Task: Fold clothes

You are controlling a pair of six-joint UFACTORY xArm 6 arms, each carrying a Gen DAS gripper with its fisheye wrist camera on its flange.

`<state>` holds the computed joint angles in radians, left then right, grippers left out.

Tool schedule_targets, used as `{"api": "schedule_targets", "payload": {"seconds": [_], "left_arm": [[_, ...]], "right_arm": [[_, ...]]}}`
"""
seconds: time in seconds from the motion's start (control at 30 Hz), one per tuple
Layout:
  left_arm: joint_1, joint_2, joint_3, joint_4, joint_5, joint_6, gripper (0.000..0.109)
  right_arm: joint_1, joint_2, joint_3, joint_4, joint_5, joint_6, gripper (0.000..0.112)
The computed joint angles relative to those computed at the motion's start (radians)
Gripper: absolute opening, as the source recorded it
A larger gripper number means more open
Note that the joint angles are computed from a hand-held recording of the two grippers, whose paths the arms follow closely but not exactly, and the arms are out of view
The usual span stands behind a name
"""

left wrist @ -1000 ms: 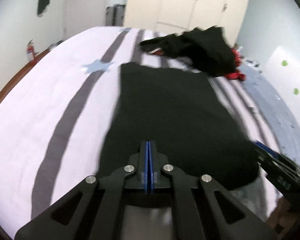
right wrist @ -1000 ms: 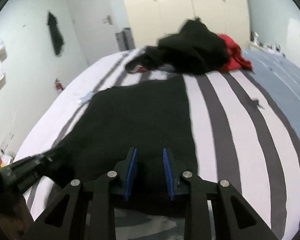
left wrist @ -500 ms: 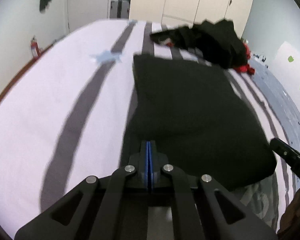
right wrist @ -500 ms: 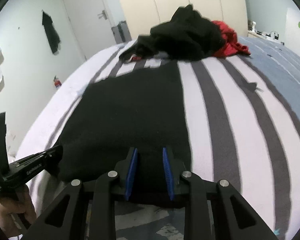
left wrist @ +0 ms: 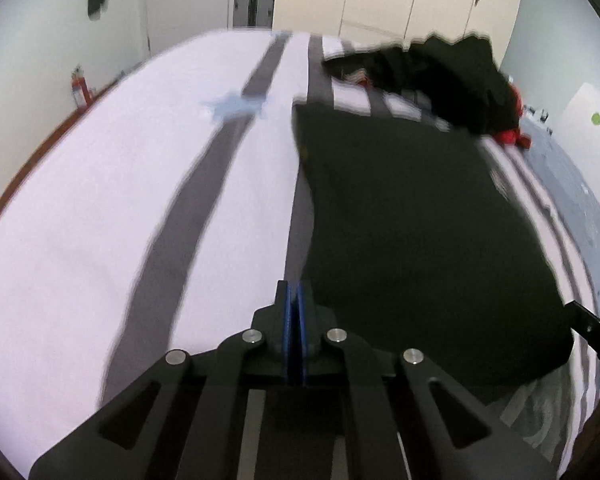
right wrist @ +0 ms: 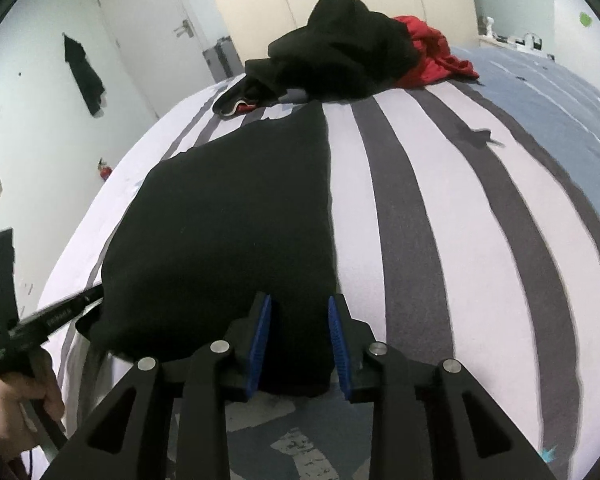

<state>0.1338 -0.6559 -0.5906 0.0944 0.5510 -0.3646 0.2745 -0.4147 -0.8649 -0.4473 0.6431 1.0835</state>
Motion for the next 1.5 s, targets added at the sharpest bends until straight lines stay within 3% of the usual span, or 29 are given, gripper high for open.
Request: {"api": "schedule_targets", "payload": {"seconds": [0.13, 0.3, 0.43, 0.6, 0.73, 0.9, 1.0, 1.13, 1.27, 1.3, 1.37, 1.43, 1.5], "left_arm": [[0.008, 0.12, -0.114, -0.062, -0.084, 0.099, 0.002], [-0.008, 0.359, -0.32, -0.12, -0.171, 0.226, 0.002], [-0.013, 0.58, -0.53, -0.23, -0.121, 0.325, 0.002], [0.004, 0.74, -0.655, -0.271, -0.013, 0.333, 0.002], [0.011, 0.754, -0.681, -0.276, -0.001, 0.348, 0.002], [0.024, 0.788, -0.738, -0.18, -0.042, 0.298, 0.002], [0.046, 0.862, -0.828, -0.188, 0.053, 0.277, 0.002], [0.044, 0.9, -0.854, -0.174, 0.069, 0.307, 0.002], [0.06, 0.878, -0.862, -0.233, 0.112, 0.345, 0.004], [0.066, 0.857, -0.85, -0.232, 0.122, 0.343, 0.007], [0.076, 0.782, -0.768, -0.255, 0.078, 0.358, 0.032], [0.093, 0.649, -0.637, -0.376, 0.031, 0.441, 0.046], [0.108, 0.507, -0.509, -0.463, 0.008, 0.493, 0.054]], "right_arm": [[-0.041, 0.066, -0.115, -0.035, 0.006, -0.052, 0.026], [-0.115, 0.269, -0.314, -0.035, -0.064, -0.178, 0.026], [-0.158, 0.445, -0.497, 0.008, -0.112, -0.279, 0.028], [-0.175, 0.621, -0.646, 0.21, -0.052, -0.433, 0.028], [-0.201, 0.652, -0.648, 0.335, 0.001, -0.454, 0.025], [-0.219, 0.643, -0.647, 0.295, -0.042, -0.471, 0.025], [-0.236, 0.684, -0.701, 0.282, -0.039, -0.508, 0.025], [-0.261, 0.751, -0.76, 0.356, 0.025, -0.598, 0.025], [-0.263, 0.711, -0.706, 0.347, -0.009, -0.637, 0.025], [-0.264, 0.696, -0.687, 0.347, -0.019, -0.643, 0.025], [-0.27, 0.627, -0.612, 0.358, -0.051, -0.629, 0.027], [-0.273, 0.526, -0.506, 0.37, -0.09, -0.626, 0.029], [-0.267, 0.418, -0.403, 0.399, -0.115, -0.634, 0.038]]}}
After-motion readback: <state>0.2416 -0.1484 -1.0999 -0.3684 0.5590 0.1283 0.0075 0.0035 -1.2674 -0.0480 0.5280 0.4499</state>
